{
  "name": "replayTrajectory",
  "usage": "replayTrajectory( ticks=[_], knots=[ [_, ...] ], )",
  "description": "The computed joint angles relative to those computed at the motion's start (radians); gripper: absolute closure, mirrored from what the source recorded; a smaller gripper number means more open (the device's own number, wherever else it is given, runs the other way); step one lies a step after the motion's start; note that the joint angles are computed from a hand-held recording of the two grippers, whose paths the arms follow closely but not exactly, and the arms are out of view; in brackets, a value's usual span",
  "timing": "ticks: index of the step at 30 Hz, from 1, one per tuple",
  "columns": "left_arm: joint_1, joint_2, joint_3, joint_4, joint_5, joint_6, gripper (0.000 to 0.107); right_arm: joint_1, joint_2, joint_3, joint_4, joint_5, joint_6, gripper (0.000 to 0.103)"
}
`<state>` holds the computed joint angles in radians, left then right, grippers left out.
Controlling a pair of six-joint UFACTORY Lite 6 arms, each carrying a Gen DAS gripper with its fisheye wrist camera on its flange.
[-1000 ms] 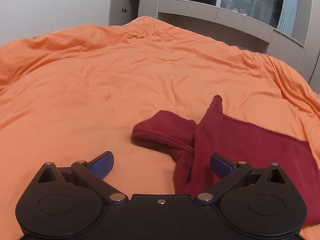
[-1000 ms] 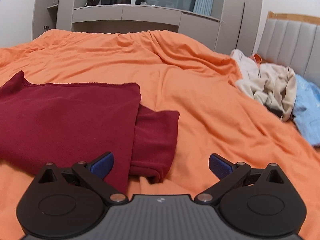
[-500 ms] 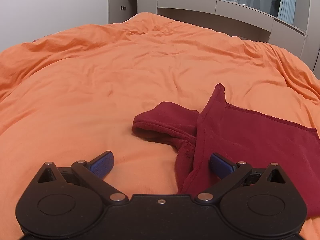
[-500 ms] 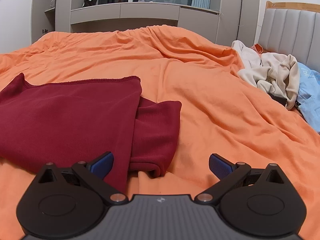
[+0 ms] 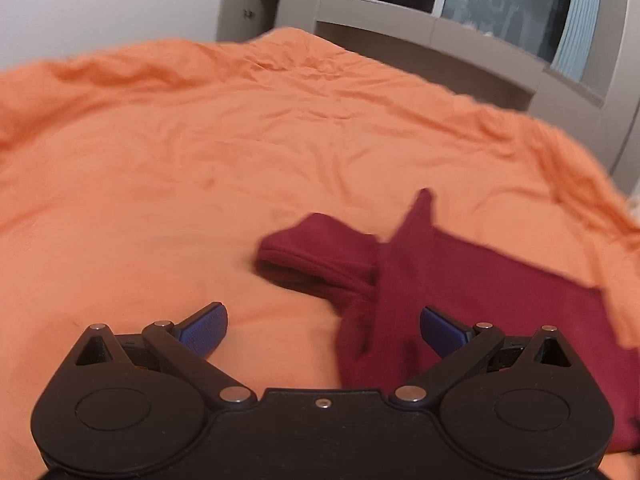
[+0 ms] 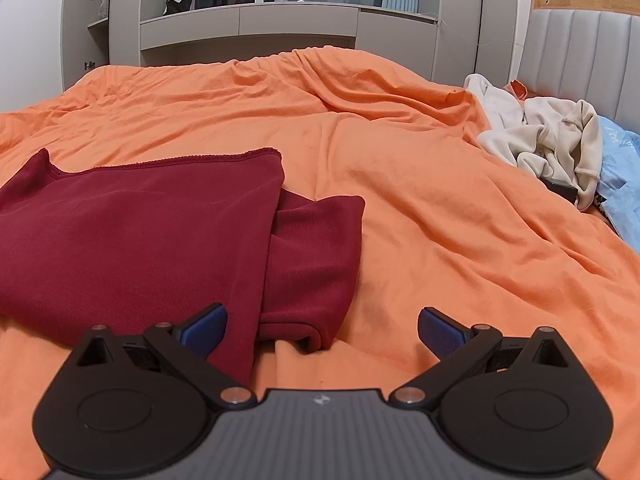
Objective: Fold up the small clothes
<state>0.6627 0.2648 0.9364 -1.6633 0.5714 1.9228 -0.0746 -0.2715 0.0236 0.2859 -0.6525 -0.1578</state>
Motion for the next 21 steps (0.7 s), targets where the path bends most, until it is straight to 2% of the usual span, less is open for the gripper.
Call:
replayTrajectory(
  ticks=[2,6,9,13,15,19,21],
  knots=[
    [0.043,-0.009,-0.006,0.07,0.083,-0.066,0.005,-0.004,0.007,0.0,-0.012,-0.005,0.013,0.0],
    [0.073,-0.042,-0.049,0.101,0.171,-0.058,0.005,-0.007,0.017,0.002,-0.022,-0.009,0.024,0.0],
    [0.072,-0.009,-0.029,0.151,0.225,-0.091,0.005,-0.006,0.019,0.003,-0.021,-0.011,0.024,0.0],
    [0.061,0.032,0.003,0.182,0.237,-0.142,0.013,-0.009,0.022,0.003,-0.026,-0.014,0.026,0.0],
    [0.042,0.055,0.027,0.181,0.213,-0.17,0.018,-0.007,0.023,0.003,-0.025,-0.016,0.026,0.0],
    [-0.003,0.141,0.123,0.191,0.172,-0.26,0.036,-0.006,0.025,0.002,-0.022,-0.019,0.023,0.0],
    [-0.028,0.17,0.161,0.185,0.151,-0.277,0.04,0.002,0.014,0.002,-0.003,-0.011,0.008,0.0]
  ],
)
